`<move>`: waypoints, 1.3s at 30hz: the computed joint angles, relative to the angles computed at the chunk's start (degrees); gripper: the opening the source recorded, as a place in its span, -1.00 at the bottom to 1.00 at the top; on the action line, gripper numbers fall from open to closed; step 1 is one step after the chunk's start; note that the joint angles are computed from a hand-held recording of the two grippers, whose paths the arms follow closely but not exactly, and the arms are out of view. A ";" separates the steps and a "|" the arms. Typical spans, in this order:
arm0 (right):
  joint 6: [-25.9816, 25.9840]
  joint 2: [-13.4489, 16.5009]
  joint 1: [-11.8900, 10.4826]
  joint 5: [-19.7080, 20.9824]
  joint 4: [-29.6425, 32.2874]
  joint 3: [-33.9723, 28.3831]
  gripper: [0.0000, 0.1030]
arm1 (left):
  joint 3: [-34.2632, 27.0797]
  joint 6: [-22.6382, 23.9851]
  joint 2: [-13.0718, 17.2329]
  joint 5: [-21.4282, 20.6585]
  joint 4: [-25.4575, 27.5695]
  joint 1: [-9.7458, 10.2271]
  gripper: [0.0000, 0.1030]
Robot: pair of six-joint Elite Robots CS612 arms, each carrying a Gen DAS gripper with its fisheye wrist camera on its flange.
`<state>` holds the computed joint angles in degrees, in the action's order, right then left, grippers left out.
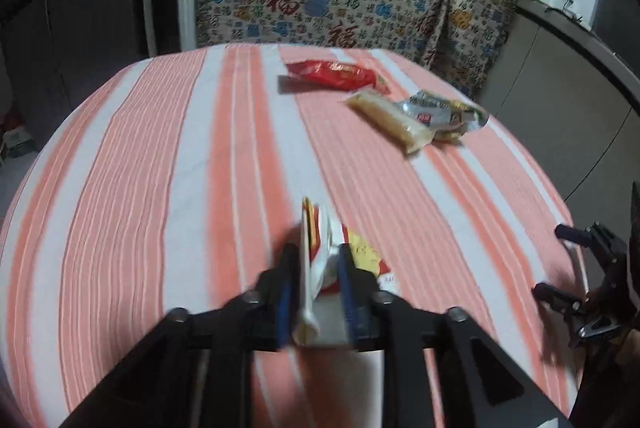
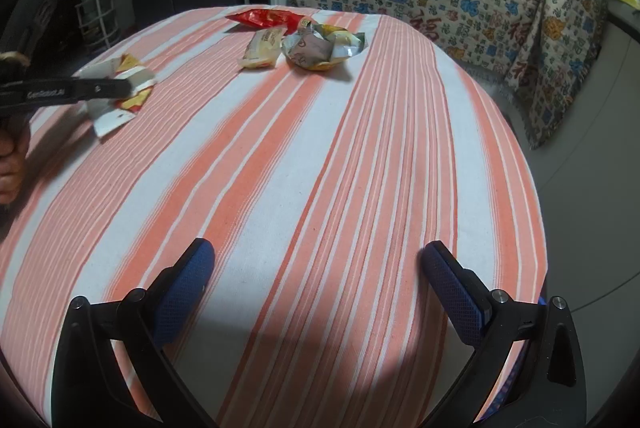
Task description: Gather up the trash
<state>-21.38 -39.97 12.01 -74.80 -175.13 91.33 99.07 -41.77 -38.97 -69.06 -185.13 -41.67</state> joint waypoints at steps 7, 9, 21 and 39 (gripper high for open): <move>-0.06 0.01 -0.04 0.13 -0.12 0.06 0.99 | -0.90 1.87 0.11 2.10 3.64 -1.17 0.51; -0.11 0.01 -0.09 0.20 -0.08 0.07 0.99 | -1.58 2.92 0.24 2.48 5.53 -1.36 0.58; -1.94 1.58 -0.16 1.18 8.29 -6.63 0.98 | -1.83 3.70 0.29 3.43 7.13 -1.51 0.62; 8.35 8.80 0.25 7.90 18.13 -23.96 -0.32 | -1.80 3.43 0.29 3.27 6.79 -1.49 0.63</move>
<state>-13.03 -31.17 12.27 -66.90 -157.00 67.38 97.27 -38.34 -38.68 -65.79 -178.34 -43.16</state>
